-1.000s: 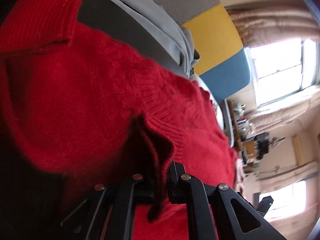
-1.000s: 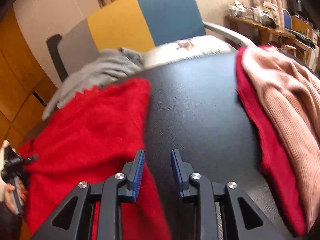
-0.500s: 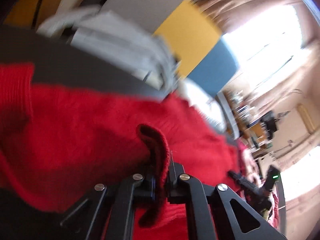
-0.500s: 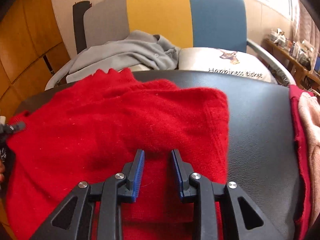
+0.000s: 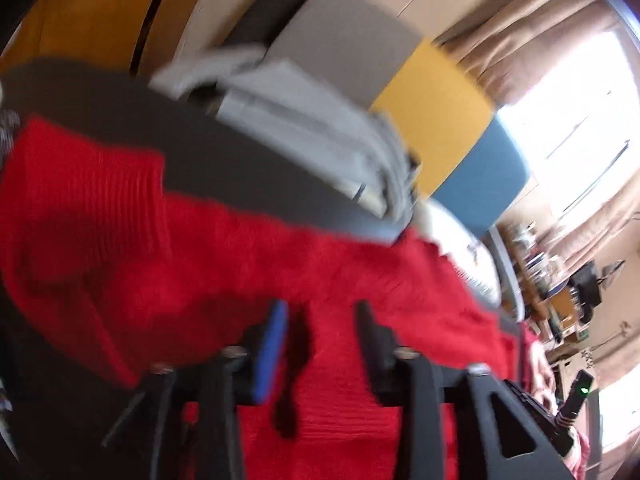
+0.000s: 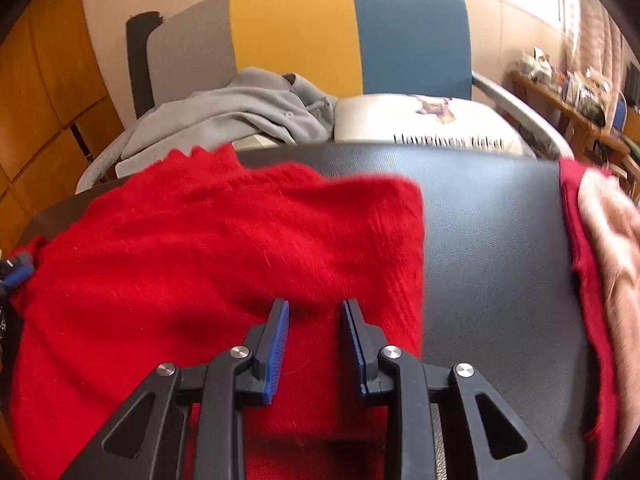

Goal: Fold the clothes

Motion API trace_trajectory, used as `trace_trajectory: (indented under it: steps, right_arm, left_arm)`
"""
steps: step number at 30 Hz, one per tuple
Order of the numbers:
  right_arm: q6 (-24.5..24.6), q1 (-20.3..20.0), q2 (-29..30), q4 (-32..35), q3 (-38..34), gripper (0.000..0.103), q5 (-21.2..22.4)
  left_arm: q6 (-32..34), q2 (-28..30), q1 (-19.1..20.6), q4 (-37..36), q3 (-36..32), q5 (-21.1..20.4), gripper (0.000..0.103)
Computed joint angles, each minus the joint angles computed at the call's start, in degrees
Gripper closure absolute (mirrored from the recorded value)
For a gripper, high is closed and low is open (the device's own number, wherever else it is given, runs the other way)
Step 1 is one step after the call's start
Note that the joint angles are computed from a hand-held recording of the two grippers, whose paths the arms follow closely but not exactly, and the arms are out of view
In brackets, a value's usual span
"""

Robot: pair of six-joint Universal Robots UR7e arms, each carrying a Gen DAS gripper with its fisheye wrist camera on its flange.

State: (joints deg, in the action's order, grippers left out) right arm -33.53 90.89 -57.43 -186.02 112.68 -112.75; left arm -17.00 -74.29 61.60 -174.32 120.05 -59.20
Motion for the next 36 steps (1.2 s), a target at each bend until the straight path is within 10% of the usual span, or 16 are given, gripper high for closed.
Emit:
trace_trajectory:
  steps: [10,17,21,27,36]
  right_arm:
    - [2.6,-1.0,4.9,2.0,-8.7,0.076,-2.4]
    - [5.3,-5.0,2.1,3.7,-7.4,0.078,5.9]
    - [2.6,-3.7,0.6,4.8,-6.9,0.076,7.6]
    - [4.3,-2.5,2.2,22.8,-16.0,0.075,19.5]
    - [2.5,1.2,17.2,41.8,-37.6,0.075,14.2]
  left_arm:
    - [8.7,9.9,-1.4,6.3,-4.4,0.0,0.053]
    - [7.4,7.8,-1.0,5.5,-3.5,-2.0,0.060]
    - [10.3,9.5,-0.9,4.1,-8.0,-4.8,0.042]
    - [18.5,17.5,0.2,12.1,-21.3,-4.5,0.039]
    - [20.1,28.9,2.9,27.6,-39.4,-4.6,0.039]
